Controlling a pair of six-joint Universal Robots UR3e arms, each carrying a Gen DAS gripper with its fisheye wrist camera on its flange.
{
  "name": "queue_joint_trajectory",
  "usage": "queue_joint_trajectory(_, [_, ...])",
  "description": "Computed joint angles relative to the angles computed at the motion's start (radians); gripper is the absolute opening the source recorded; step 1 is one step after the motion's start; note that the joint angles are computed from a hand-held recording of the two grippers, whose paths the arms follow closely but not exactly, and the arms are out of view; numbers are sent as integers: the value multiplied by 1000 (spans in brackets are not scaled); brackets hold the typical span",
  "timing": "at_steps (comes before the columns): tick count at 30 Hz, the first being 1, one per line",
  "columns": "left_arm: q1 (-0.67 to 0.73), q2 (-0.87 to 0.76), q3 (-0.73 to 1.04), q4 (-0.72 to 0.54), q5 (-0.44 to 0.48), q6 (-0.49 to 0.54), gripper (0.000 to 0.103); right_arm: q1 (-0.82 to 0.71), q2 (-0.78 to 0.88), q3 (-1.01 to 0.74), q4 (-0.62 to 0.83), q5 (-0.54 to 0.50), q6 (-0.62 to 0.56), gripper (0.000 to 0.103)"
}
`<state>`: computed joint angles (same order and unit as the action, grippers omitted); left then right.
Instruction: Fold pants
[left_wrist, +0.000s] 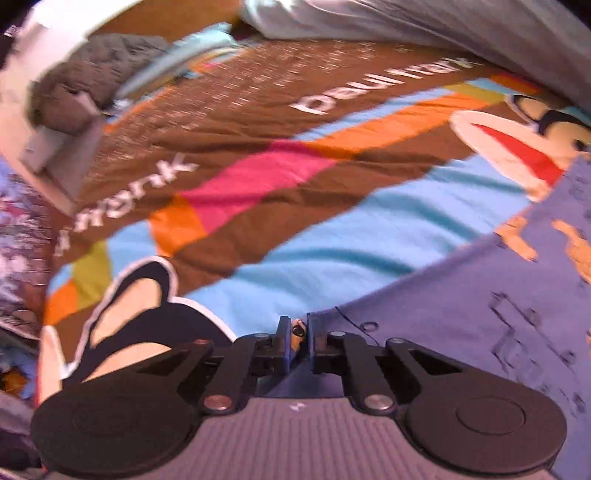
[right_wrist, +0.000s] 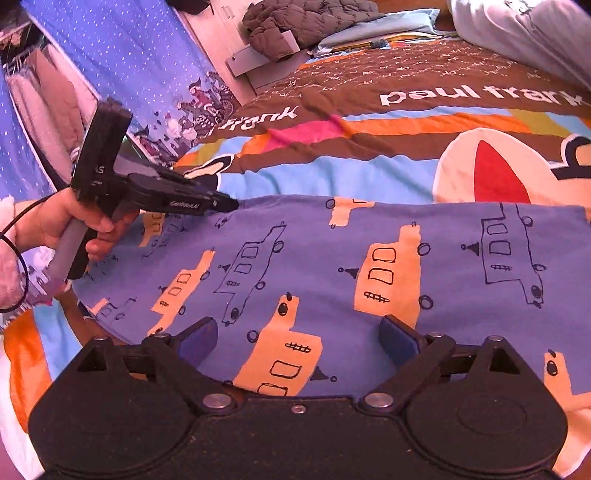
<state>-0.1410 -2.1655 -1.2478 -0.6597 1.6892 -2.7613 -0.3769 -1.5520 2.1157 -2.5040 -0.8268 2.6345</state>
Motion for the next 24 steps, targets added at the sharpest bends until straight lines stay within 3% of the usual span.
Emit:
queue_joint_trajectory(4, [-122, -112, 39, 128, 244, 64, 13, 36, -7, 14, -52, -52, 10, 95])
queue_joint_trajectory(7, [-174, -145, 158, 3, 336, 14, 19, 0, -16, 24, -28, -11, 10, 95])
queue_joint_trajectory(8, [-171, -127, 165, -19, 312, -14, 20, -36, -28, 28, 8, 25, 8, 95])
queue_joint_trajectory(10, [-159, -65, 138, -28, 227, -81, 65, -127, -81, 29, 125, 65, -5, 95])
queue_joint_trajectory(12, [-160, 6, 41, 66, 159, -149, 76, -235, -141, 32, 215, 58, -30, 95])
queue_joint_trajectory(14, [-180, 60, -26, 81, 107, -221, 76, -345, -155, 21, 277, 61, -69, 94])
queue_joint_trajectory(17, [-232, 73, -70, 60, 82, -301, 76, -516, -104, -14, 254, 67, 36, 92])
queue_joint_trajectory(18, [-255, 60, -49, 35, 83, -305, 76, -572, -86, -19, 262, 91, 44, 81])
queue_joint_trajectory(19, [-280, 40, -14, 17, 85, -299, 76, -634, -66, -35, 321, 136, 29, 81])
queue_joint_trajectory(21, [-331, -44, 149, -68, 83, -312, 78, -757, -74, -33, 449, 223, -6, 94])
queue_joint_trajectory(22, [-346, -91, 254, -127, 68, -320, 80, -796, -102, -15, 468, 228, -23, 97])
queue_joint_trajectory(24, [-368, -212, 463, -167, 21, -324, 81, -875, -148, -31, 641, 227, -180, 97])
